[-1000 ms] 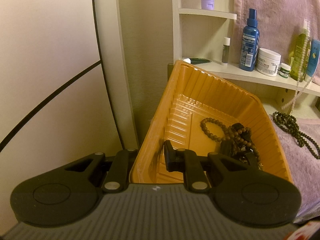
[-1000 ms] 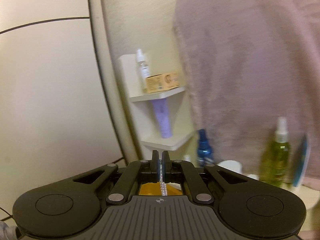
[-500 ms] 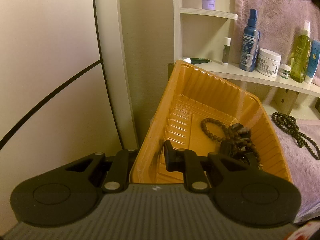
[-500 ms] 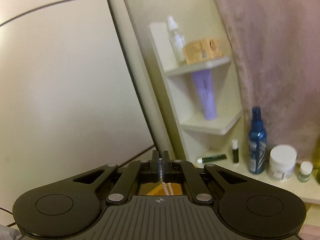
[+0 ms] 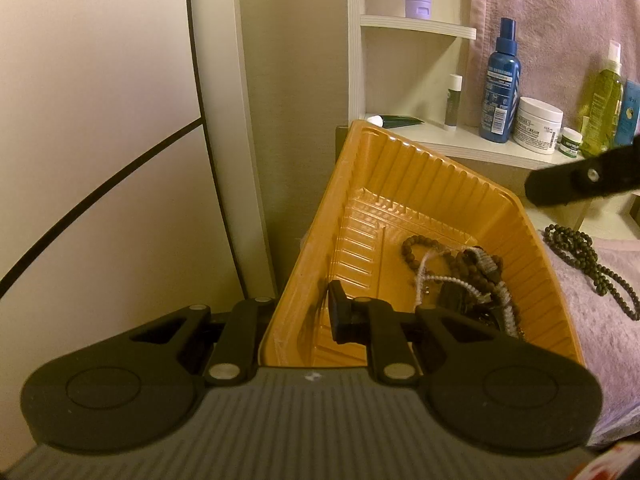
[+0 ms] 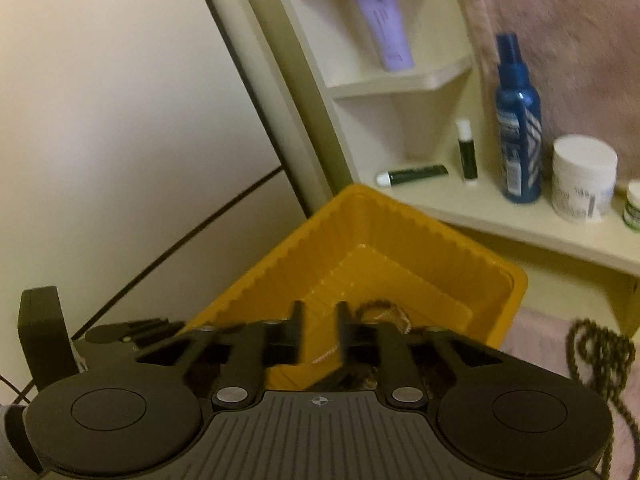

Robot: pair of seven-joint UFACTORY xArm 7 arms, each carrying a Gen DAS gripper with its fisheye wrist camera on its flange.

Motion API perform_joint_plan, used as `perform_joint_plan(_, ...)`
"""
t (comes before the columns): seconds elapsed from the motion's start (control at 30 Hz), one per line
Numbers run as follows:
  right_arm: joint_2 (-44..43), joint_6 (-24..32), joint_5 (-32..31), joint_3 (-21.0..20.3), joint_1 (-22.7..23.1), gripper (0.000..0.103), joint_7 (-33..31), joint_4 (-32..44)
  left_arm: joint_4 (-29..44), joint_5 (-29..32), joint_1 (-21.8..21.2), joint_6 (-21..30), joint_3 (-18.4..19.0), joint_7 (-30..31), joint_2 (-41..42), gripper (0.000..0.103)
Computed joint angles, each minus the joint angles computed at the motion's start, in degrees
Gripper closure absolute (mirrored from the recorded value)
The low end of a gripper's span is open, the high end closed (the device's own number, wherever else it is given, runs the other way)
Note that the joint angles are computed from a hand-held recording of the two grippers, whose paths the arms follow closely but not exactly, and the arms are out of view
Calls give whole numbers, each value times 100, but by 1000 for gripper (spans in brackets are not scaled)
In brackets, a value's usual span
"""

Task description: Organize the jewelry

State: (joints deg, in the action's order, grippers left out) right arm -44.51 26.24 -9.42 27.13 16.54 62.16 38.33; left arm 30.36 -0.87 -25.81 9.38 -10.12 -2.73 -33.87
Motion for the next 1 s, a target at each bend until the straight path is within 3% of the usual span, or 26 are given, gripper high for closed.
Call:
perform_joint_plan(0.03,-77,-29,1,37,-14,52,70,-65,3,4,8,2,-13,-13,3,87)
perform_joint_plan(0.23,-495,275,121,78,139,51,288,-332,3,2,-6,0,7,-3,6,87)
perform_joint_plan(0.43,-1274,1154,370,124,446,51,694,-731,3,-1,-15,3,21,11,4,87)
perform_joint_plan(0.8,-2812,3267,589,98,849,51,1047,-1303,0,2,-9,10,20,28,1,86)
perform_joint_plan(1.0,-3242,3760,527,-26,822,51,799,-1565,-3,10,-6,24,25,46,-7,86)
